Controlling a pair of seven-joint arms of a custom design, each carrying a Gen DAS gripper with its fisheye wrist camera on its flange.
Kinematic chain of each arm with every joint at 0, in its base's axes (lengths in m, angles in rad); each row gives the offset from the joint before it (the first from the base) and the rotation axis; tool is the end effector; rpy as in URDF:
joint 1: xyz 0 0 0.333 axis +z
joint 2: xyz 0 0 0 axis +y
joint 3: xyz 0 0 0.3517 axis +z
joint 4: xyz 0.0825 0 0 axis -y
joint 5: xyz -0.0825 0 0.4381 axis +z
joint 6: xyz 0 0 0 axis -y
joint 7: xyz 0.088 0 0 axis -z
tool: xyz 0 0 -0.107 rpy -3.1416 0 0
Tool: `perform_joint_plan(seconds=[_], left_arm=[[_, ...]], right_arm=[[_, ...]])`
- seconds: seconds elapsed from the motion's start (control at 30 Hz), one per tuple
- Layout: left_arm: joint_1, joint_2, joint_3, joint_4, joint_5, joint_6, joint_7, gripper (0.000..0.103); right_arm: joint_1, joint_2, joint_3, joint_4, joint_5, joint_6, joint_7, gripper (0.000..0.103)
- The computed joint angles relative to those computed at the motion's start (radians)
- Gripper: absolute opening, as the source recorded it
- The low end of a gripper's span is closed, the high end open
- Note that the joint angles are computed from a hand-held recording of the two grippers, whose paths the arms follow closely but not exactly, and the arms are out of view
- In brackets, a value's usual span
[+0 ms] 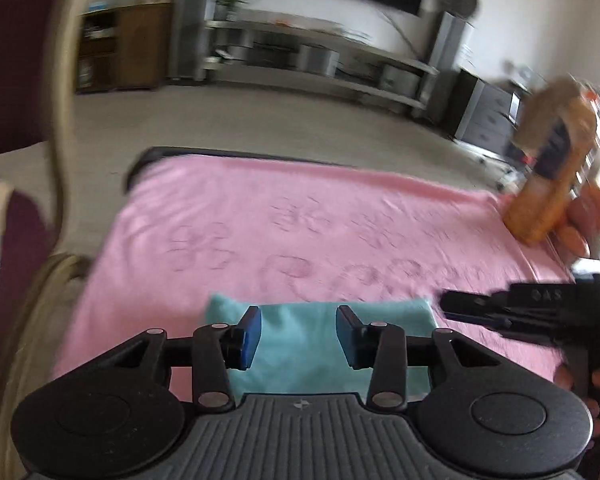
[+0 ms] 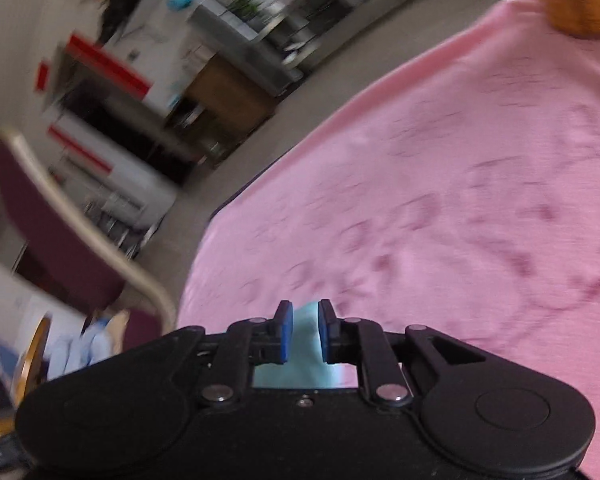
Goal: Fold clothes
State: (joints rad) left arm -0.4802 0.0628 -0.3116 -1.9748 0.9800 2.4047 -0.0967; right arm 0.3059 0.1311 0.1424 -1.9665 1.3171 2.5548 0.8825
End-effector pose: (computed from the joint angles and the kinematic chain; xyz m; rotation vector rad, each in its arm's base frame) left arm 0.4660 -0.4592 0.4916 -1.9572 1.5230 -0.8303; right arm 0.6098 0.2748 0.4563 -1.6137 1.4158 0.3463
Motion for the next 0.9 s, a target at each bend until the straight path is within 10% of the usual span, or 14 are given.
perform_joint_plan(seconds=[0.2, 0.3, 0.4, 0.9], left_arm=[[0.011, 0.025, 0.018, 0.003, -0.111, -0.106, 0.016, 0.033], [0.01, 0.008, 0.014, 0.01, -0.18, -0.243, -0.045, 0.043], [0.005, -0.017, -0.002, 0.027, -0.217, -0.332, -0.018, 0.038], [-0.08, -0.141, -0.113, -0.042, -0.273, -0.255, 0.099, 0.073]], right_arm=[[-0.01, 0.081, 0.008, 0.077, -0.1, -0.123, 0.06, 0.012], [-0.011, 0.069, 0.02, 0.052, -0.036, 0.038, 0.127, 0.007], [0.037, 0.018, -0.015, -0.01, -0.245, 0.251, 0.358, 0.018], [0.065, -0.496, -0.131, -0.347, -0.423, 0.207, 0.194, 0.04]])
